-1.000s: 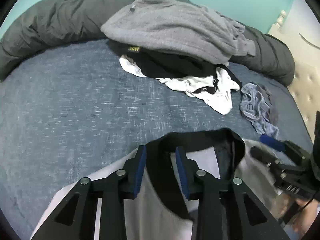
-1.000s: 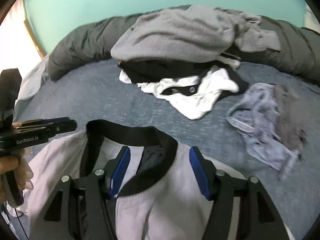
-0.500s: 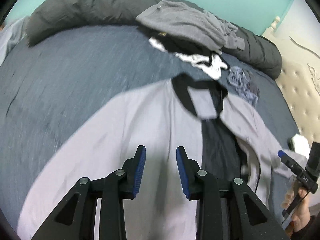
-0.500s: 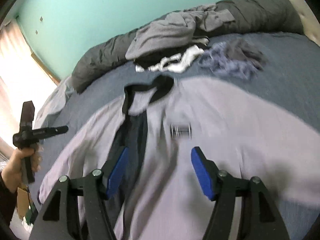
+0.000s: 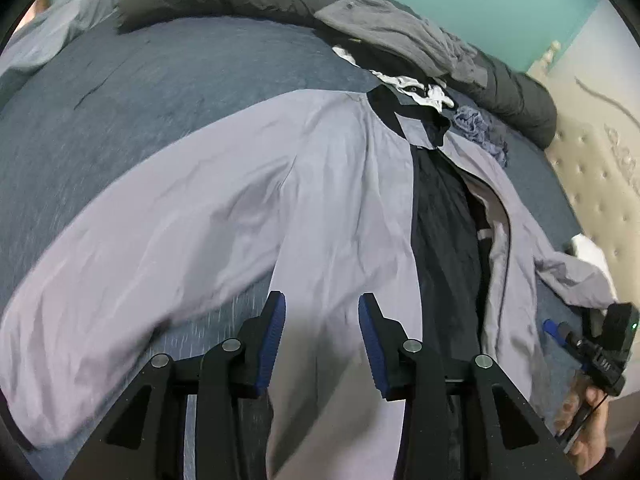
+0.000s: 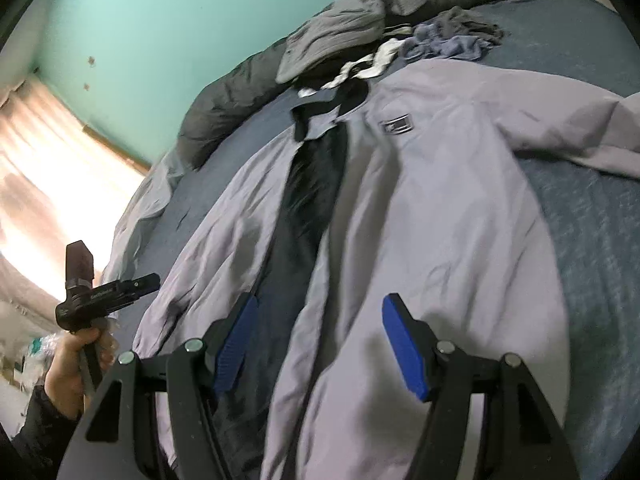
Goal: Fold clothes
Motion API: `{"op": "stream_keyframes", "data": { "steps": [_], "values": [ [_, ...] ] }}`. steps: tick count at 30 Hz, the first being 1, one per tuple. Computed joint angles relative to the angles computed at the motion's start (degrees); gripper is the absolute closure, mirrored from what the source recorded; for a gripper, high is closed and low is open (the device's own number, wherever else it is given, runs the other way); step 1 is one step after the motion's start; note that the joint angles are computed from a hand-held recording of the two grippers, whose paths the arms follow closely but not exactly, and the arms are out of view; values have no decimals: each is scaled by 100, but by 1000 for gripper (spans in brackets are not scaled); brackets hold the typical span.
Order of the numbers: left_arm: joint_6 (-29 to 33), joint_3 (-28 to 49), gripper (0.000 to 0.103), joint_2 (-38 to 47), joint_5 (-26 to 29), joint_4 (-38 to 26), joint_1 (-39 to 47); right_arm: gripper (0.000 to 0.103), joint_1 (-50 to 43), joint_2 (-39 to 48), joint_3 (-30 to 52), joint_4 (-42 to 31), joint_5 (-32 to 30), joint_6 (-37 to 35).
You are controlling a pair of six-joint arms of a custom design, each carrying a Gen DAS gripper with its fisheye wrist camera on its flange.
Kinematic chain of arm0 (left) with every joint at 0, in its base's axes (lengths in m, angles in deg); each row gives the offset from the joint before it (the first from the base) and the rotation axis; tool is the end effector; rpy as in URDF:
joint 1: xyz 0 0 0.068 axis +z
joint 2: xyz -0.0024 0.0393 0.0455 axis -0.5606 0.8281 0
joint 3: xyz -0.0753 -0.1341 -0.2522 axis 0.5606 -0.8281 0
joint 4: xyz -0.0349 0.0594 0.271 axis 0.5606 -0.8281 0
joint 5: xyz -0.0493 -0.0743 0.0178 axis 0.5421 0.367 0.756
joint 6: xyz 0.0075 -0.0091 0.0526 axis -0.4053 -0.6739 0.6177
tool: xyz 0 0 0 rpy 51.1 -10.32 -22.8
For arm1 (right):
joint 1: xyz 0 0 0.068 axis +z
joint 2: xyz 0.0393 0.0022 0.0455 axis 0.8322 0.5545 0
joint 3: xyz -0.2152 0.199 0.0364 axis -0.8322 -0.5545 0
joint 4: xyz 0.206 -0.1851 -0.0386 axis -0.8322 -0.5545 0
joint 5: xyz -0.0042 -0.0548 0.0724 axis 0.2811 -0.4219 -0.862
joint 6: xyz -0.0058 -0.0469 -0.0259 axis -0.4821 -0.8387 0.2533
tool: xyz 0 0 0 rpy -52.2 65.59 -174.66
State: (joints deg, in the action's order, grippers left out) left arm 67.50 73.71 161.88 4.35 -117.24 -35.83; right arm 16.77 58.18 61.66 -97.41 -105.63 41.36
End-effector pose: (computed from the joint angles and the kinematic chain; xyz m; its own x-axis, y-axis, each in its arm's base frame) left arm 0.3856 -0.0260 0.3026 -0.8872 0.1330 -0.4419 0.2937 0.9013 -0.3185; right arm 0.1820 -0.1172 0.2640 -0.7055 0.4978 -0.5045 0.1341 0.7927 0.5947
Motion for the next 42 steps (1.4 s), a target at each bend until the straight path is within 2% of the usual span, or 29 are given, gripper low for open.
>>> {"op": "stream_keyframes", "data": {
  "steps": [6, 10, 16, 23, 28, 34, 40, 41, 42],
  "values": [
    [265, -1106, 60, -879, 404, 151, 363, 37, 131, -572, -266, -611, 106, -293],
    [319, -1549, 60, -1243, 598, 195, 515, 37, 325, -969, -371, -1001, 288, -573],
    [69, -2132, 54, -1525, 932, 408, 881, 38, 748, -1183, -536, -1153, 140, -307],
    [67, -2618, 53, -1773, 1082, 623, 1391, 38, 2172, -1292, -763, -196, 732, 1261],
    [85, -2884, 53, -1951, 1112, 854, 1700, 38, 3289, -830, -818, 736, 1261, 2359],
    [210, -3026, 52, -1918, 1307, 960, 1958, 38, 4176, 38, -611, 1501, 1663, 2991],
    [172, -3114, 52, -1814, 1515, 1085, 2238, 39, 4335, 631, -625, 2150, 1485, 3478],
    [182, -3136, 52, -1819, 1521, 1115, 2276, 47, 4348, 694, -639, 2221, 1498, 3539],
    [192, -3158, 52, -1824, 1528, 1145, 2314, 52, 4342, 730, -689, 2361, 1428, 3580]
  ]
}}
